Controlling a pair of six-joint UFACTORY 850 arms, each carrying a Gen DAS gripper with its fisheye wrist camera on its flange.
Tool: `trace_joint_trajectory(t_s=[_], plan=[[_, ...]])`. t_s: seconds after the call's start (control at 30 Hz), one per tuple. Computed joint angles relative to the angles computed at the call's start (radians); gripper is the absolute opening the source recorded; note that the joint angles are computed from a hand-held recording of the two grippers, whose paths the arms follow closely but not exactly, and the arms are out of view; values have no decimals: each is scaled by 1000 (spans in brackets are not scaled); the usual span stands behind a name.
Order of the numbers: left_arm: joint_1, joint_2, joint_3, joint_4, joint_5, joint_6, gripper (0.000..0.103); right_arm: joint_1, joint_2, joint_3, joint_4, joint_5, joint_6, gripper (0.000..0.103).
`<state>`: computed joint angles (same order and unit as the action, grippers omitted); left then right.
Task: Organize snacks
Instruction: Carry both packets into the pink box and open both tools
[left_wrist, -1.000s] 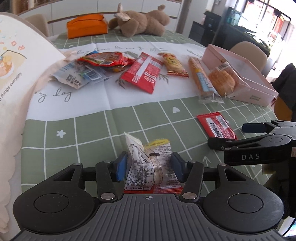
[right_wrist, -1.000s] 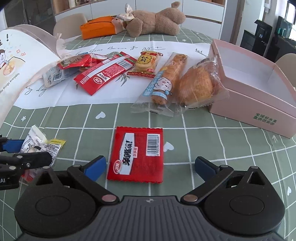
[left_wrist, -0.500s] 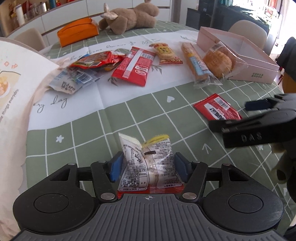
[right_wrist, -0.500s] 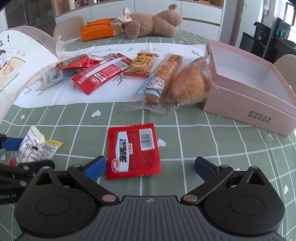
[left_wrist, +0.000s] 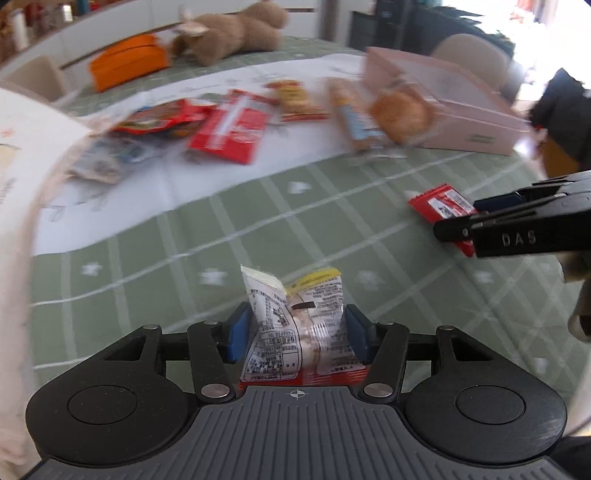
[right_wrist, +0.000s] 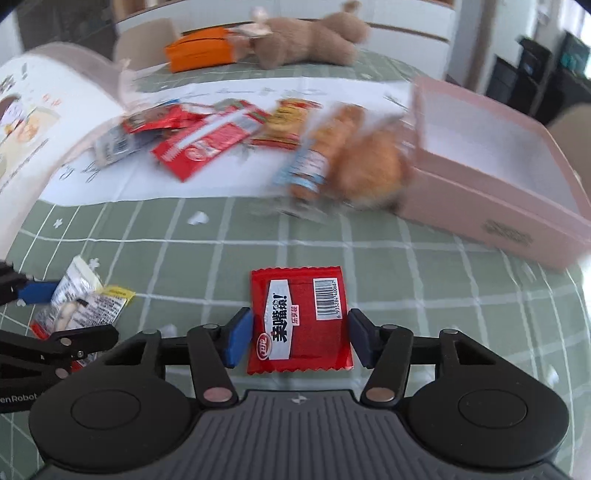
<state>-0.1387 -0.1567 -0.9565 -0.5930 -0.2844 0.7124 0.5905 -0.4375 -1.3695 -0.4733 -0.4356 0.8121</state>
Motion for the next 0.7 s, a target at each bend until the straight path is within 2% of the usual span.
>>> trace_joint_trajectory(t_s=[0.1, 0.2, 0.3, 0.37, 0.5, 0.57, 0.63, 0.7], plan=[[-16, 11, -4, -198, -38, 206, 58, -10, 76, 72, -119, -40, 118, 56], [-18, 6, -49, -365, -99, 339, 57, -24, 155, 132, -231, -70, 226, 56], [-26, -34, -163, -528, -171, 428, 58, -48, 222, 162, -348, -87, 337, 56], [-38, -90, -283, -600, -224, 459, 58, -73, 243, 148, -413, -88, 386, 56], [-78, -270, -597, -525, -325, 331, 58, -136, 225, 68, -493, -57, 426, 56], [-103, -377, -752, -454, -343, 218, 59, -162, 190, 26, -516, -48, 433, 56], [-127, -509, -930, -364, -383, 88, 58, -189, 134, -25, -487, -43, 398, 56], [-142, -653, -1117, -269, -462, -10, 57, -215, 88, -56, -444, -17, 348, 60]])
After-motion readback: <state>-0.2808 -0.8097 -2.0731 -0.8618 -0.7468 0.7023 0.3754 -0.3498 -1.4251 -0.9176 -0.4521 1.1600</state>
